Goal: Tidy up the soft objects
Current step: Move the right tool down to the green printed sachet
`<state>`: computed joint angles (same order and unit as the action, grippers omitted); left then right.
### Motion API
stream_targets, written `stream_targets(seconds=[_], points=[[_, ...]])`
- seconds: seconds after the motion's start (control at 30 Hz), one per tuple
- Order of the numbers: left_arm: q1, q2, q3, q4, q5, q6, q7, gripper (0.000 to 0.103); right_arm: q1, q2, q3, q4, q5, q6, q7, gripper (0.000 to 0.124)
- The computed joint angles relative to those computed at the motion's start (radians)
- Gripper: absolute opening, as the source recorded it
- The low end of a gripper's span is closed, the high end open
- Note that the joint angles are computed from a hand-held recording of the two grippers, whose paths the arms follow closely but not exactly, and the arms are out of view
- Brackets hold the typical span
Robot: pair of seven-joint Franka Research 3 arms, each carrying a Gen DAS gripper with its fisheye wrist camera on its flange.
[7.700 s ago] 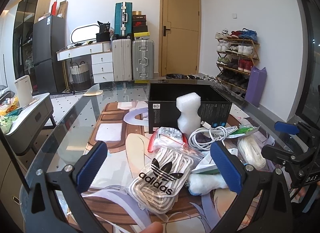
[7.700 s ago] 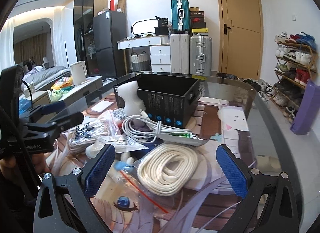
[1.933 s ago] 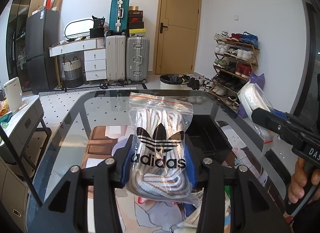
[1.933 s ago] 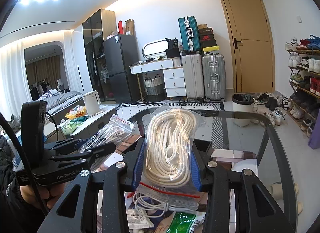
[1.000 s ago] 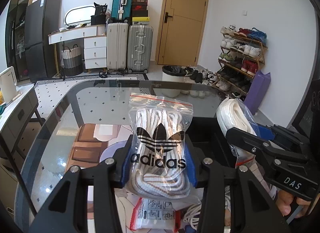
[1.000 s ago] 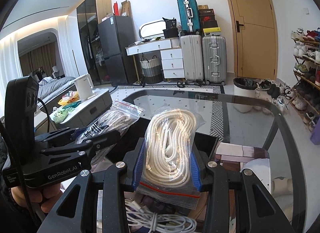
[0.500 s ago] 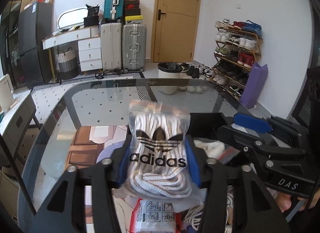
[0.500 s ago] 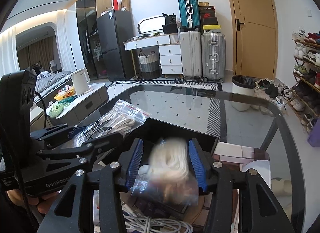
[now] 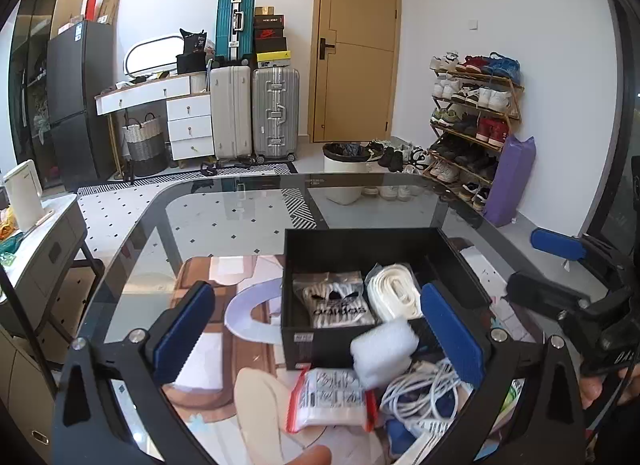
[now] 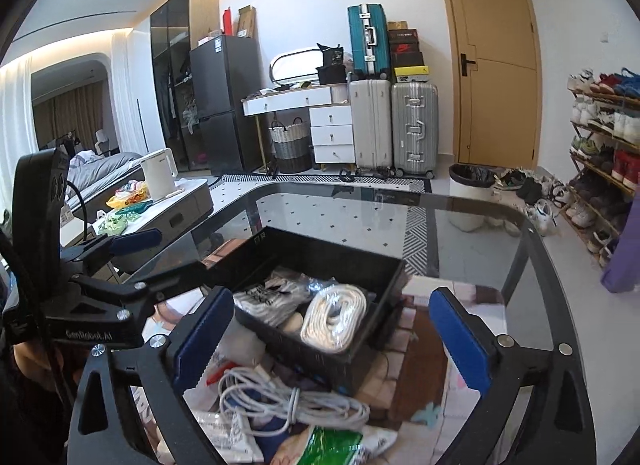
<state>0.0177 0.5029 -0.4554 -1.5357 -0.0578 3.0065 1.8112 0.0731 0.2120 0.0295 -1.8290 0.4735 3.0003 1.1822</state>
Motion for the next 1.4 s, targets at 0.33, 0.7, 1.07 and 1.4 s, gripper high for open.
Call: stream_targets(seconds=[0.33, 0.7, 1.07, 1.4], points=[[0.02, -0.074, 0.012, -0.134, 0.043, 0.081, -0.017, 0.103, 0.01, -0.093, -0.018, -0.13, 0.007, -0.007, 0.028, 0.102], [0.089, -0.084, -0.053, -0.197, 0.049, 0.09, -0.048, 0.103, 0.02, -0.141, -0.038, -0.188, -0.033, -0.069, 0.058, 0.102], [0.093, -0.121, -0.045, -0.248, 0.026, 0.066, 0.003, 0.103, 0.03, -0.155, -0.051, -0.198, -0.164, -0.13, 0.127, 0.102], [0.099, -0.129, -0.052, -0.251, -0.028, 0.033, 0.058, 0.103, 0.029, -0.108, -0.068, -0.153, -0.3, -0.259, 0.246, 0.102]])
